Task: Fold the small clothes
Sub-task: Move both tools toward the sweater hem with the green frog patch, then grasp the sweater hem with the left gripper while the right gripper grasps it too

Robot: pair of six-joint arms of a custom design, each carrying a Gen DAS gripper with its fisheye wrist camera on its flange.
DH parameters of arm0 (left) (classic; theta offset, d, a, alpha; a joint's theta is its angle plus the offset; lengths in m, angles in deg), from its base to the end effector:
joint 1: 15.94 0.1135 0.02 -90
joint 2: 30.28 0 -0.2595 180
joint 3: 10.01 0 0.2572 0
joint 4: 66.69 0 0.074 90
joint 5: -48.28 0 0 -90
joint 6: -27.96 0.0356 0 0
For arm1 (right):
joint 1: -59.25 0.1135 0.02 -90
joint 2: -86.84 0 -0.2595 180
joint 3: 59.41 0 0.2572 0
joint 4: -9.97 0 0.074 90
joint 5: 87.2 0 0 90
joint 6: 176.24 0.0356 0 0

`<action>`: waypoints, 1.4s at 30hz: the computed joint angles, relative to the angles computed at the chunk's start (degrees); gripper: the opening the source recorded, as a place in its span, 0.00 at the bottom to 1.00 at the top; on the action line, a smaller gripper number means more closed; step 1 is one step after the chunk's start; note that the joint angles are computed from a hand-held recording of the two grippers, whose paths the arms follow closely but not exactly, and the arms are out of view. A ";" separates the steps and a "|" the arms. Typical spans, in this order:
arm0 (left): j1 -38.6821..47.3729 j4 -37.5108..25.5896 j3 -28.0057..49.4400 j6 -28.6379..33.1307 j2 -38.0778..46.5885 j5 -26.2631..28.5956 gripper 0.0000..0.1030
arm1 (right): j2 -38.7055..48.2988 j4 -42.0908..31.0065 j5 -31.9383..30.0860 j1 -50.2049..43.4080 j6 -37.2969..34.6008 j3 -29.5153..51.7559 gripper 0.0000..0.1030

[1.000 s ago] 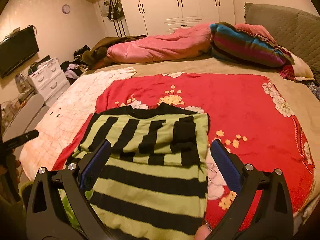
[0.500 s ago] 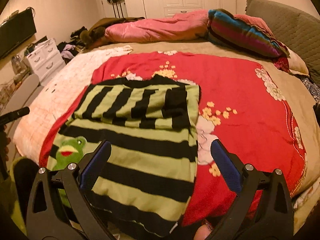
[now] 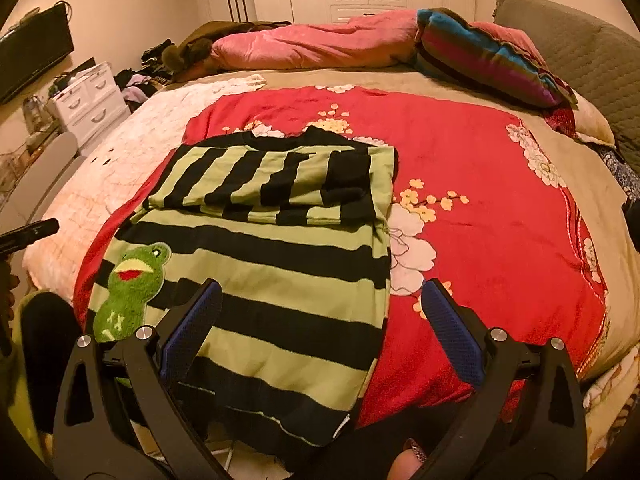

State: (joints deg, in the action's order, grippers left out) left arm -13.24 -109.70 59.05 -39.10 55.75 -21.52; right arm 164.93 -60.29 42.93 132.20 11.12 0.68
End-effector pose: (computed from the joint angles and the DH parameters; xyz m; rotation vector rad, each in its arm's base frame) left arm 0.3020 0.0019 0.2043 0.5661 2.4808 -0.2902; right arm 0.0847 0.1980 0.1868 0.5293 2.3829 -0.0384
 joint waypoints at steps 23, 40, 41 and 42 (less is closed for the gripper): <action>0.92 -2.91 -2.93 3.82 3.95 -4.93 0.96 | 6.39 8.30 -8.24 4.56 3.76 -3.01 0.91; 0.52 -5.29 -4.45 6.06 10.55 -8.82 0.96 | 14.36 13.04 -20.64 -0.76 -1.37 -2.05 0.91; 0.51 -5.60 -4.28 6.02 11.47 -9.12 0.96 | 15.31 14.18 -22.18 -1.69 -2.53 -2.14 0.91; 0.49 -5.69 -4.21 5.82 12.54 -9.73 0.96 | 16.01 15.58 -23.63 -2.64 -3.60 -2.49 0.91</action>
